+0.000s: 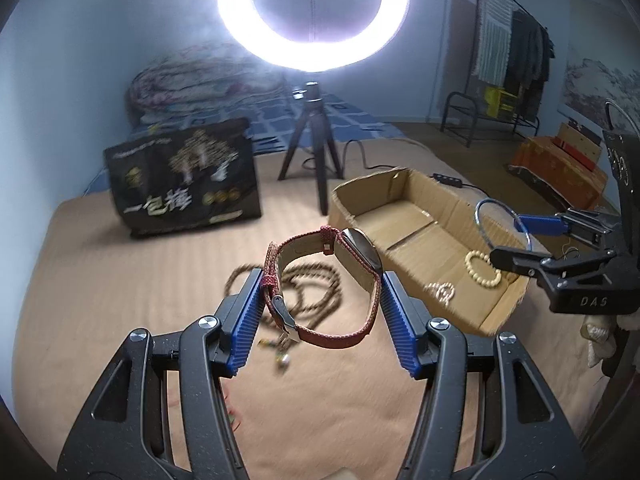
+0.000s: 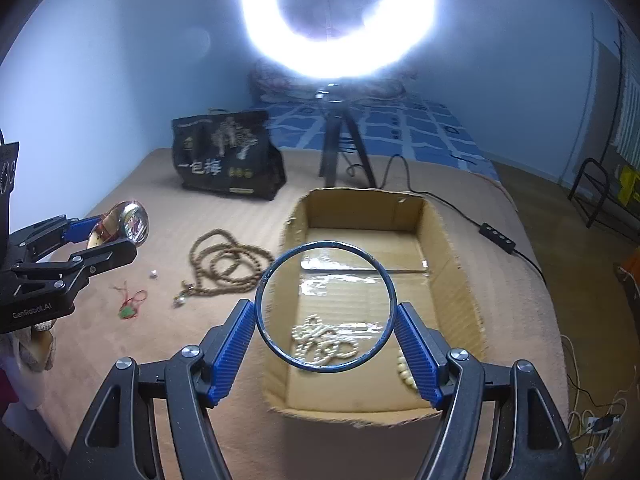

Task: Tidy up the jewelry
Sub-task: 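Lift and carry the bangle and watch with both tools to the box, then open the left tool to drop the watch in the box while the right tool releases the bangle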

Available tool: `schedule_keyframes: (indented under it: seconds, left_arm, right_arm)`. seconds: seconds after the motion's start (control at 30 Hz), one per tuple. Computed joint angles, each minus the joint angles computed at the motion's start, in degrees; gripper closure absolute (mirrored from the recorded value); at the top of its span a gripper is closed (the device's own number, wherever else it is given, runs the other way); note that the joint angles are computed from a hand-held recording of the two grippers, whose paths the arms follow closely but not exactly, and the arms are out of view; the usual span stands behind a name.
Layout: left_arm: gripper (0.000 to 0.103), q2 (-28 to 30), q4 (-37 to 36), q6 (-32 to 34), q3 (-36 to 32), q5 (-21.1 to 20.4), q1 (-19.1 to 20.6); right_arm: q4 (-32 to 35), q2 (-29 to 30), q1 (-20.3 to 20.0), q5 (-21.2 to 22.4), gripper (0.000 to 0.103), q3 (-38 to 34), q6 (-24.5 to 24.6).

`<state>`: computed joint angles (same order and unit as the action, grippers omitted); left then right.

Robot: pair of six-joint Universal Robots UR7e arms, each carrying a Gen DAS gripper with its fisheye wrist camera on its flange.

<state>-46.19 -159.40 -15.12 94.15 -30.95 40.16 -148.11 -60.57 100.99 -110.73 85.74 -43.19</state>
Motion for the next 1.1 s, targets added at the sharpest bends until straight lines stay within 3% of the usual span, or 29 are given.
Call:
schedule_keyframes:
  seconds: [0.37, 0.7, 1.03, 1.1]
  left_arm:
    - [0.043, 9.6, 0.7, 7.0, -13.9, -5.1, 3.8]
    - [0.043, 16.7, 6.5, 7.3, -25.2, -9.1, 7.0]
    - [0.043, 19.6, 8.6, 6.5, -29.7, -11.0, 8.3]
    - [0.038, 19.8, 8.8, 6.5, -30.0, -10.9, 8.3]
  right_arm:
    - [1.6, 2.7, -2.6, -0.5, 0.030, -4.4, 0.2]
    - [2.8, 4.4, -4.3, -0.4, 0.030, -6.9, 0.6]
    - [2.9, 5.8, -4.7, -1.7, 0.029, -8.1, 1.2]
    - [2.1, 6.0, -4.6, -2.3, 0.027, -8.0, 1.1]
